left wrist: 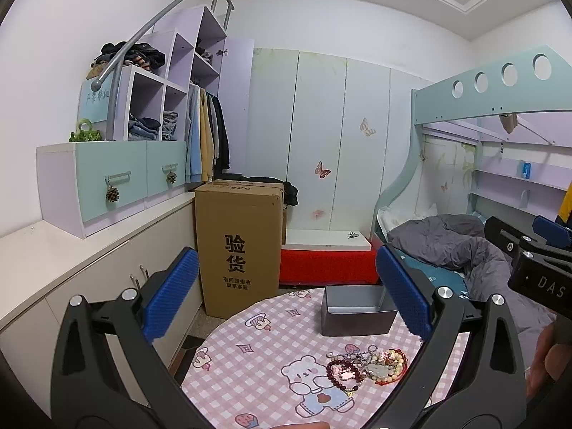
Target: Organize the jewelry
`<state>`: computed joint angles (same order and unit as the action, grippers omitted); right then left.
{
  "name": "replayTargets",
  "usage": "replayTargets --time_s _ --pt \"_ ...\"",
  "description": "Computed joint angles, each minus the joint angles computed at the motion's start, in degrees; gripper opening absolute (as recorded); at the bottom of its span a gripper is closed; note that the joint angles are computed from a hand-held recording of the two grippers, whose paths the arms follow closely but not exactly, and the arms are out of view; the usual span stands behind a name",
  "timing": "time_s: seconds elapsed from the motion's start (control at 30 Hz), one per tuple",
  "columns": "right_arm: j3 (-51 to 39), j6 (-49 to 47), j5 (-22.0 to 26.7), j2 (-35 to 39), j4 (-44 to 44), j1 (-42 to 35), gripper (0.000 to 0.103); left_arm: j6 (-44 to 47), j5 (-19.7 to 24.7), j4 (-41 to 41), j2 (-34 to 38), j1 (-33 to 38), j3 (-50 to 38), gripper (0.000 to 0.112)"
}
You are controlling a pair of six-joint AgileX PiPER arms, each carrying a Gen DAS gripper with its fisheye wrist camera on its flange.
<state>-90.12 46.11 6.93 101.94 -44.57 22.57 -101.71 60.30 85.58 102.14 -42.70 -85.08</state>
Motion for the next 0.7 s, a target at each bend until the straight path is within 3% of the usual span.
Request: replayTargets --time_s 0.17,0.27,0.57,0.7 --pt "-0.1 -2.9 0.0 0.1 2.9 -0.1 0.095 -0.1 -0.9 -0.5 0.2 0.4 0.2 0.097" --pt "-0.8 -12.2 0.6 1.0 12.4 -0.6 0.095 1.6 -2.5 -2.9 1.5 1.6 -0.7 0.097" --pt "-3.4 -32.2 5.6 7.8 33.2 -3.6 0.095 13.0 -11.2 -17.9 9.7 7.7 -4.4 0.097" --pt "-3.8 -40.5 7.8 10.9 41.8 -5.1 0.095 22.4 -14.7 -27.3 15.6 10.4 -8.7 0.097"
